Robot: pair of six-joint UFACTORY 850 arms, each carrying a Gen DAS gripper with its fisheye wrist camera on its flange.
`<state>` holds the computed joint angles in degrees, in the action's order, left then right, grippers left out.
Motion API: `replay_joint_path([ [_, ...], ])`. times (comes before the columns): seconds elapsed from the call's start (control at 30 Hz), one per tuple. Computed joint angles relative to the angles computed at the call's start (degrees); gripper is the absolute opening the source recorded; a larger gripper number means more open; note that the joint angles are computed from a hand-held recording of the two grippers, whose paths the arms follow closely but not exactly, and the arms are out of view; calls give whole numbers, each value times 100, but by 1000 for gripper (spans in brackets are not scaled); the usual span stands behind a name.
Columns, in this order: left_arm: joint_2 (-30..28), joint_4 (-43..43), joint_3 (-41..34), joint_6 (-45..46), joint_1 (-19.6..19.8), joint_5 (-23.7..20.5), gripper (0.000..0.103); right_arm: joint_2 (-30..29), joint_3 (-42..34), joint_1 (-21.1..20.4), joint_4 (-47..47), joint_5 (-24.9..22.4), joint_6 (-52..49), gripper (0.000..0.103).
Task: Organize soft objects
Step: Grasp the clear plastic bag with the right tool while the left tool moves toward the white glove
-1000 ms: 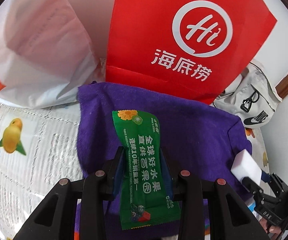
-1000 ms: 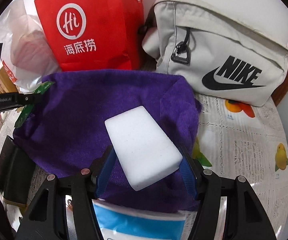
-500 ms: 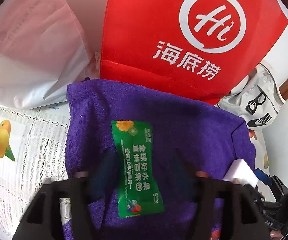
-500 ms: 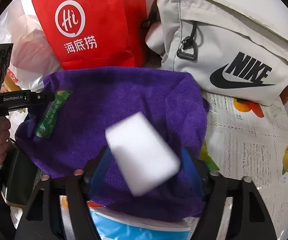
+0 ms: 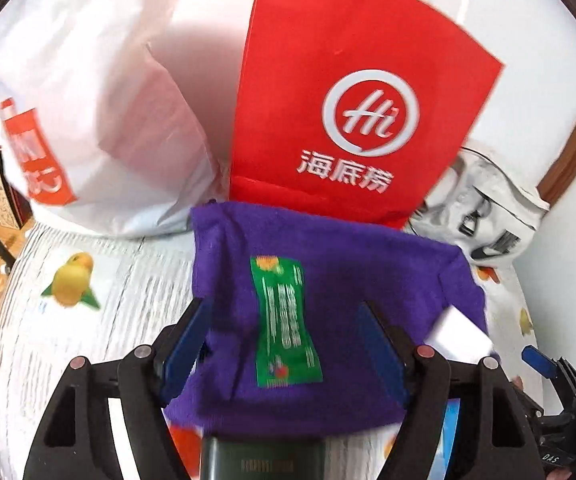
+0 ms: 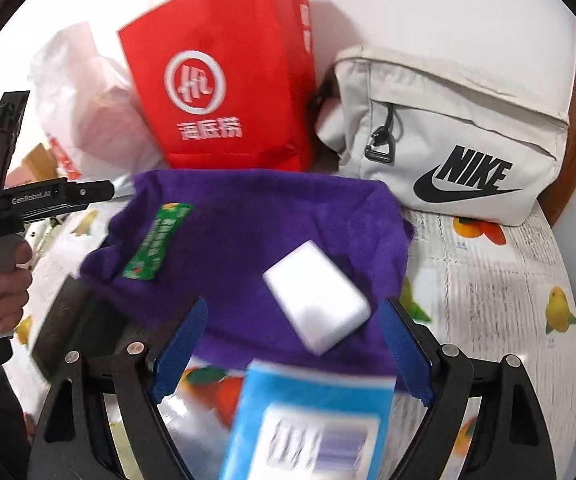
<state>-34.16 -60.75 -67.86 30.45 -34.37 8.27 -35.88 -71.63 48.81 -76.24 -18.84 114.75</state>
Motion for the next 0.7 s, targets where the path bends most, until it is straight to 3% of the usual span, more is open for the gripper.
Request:
replay_joint_path([
  [0.1, 293, -613, 325, 513, -78, -115, 74, 216, 232, 228, -175, 65, 276, 87],
  [0.23, 696, 245, 927, -516, -264, 87, 74, 468, 546, 542, -845, 83, 1089, 87],
  [0.37, 1113, 551, 1588, -1095, -451, 336, 74, 567, 688, 890, -1255, -18, 1485, 87],
  [0.53, 1427, 923, 2208, -1730, -579, 574, 74, 437, 603, 1220, -1158, -262, 1321, 87],
  [0.7, 1634, 2187, 2790, -3292, -609, 729, 74, 33, 245, 1337, -363, -446, 392, 86],
])
